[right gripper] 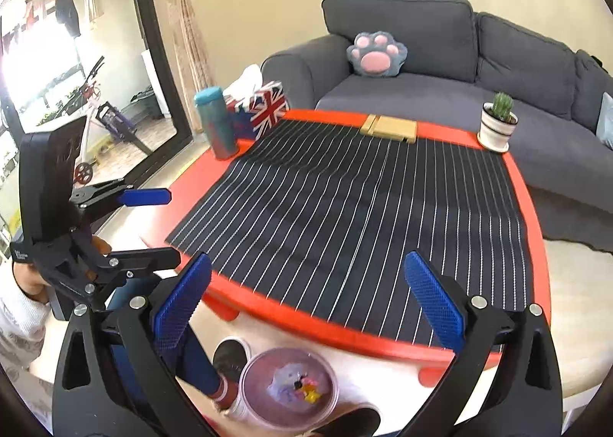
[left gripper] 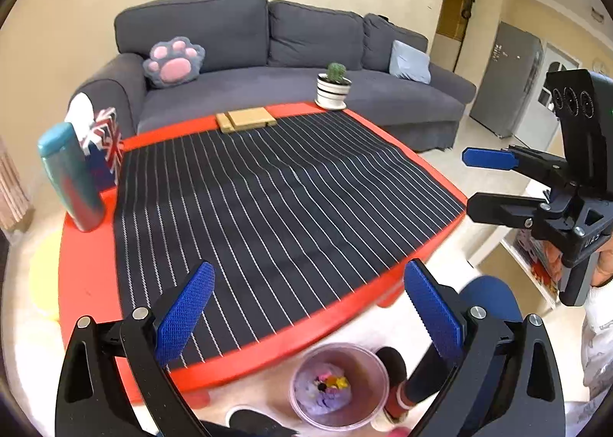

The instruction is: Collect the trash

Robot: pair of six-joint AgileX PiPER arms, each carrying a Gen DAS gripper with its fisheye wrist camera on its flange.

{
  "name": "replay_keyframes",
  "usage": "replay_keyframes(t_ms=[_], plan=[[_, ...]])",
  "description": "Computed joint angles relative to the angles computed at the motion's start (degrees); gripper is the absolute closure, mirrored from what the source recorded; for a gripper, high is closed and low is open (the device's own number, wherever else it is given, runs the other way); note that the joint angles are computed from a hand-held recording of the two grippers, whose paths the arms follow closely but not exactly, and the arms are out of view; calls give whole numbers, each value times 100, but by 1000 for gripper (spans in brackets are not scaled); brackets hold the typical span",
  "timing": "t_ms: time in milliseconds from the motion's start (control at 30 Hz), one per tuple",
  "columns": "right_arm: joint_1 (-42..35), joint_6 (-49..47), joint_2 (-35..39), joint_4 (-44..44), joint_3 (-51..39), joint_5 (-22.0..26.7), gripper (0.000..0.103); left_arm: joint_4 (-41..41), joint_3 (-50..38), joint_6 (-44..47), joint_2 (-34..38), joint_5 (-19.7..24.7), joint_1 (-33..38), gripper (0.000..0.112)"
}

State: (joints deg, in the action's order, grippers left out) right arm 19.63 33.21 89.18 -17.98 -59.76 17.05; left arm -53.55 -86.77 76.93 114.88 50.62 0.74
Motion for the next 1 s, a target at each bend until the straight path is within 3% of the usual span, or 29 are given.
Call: replay_keyframes(t_ms=[567,733,1000], plan=[[-495,-1607,659,1198,-1187,302,4,582,-1843,-1257,899,146,-205,16],[-548,-1776,809,1320,-1380,405,4,849,-1897,-1534,942,-232,-312,16],[-596,-1894,1038,1381,-1620,558,4,800,-2232,-1724,1118,98,-231,16]])
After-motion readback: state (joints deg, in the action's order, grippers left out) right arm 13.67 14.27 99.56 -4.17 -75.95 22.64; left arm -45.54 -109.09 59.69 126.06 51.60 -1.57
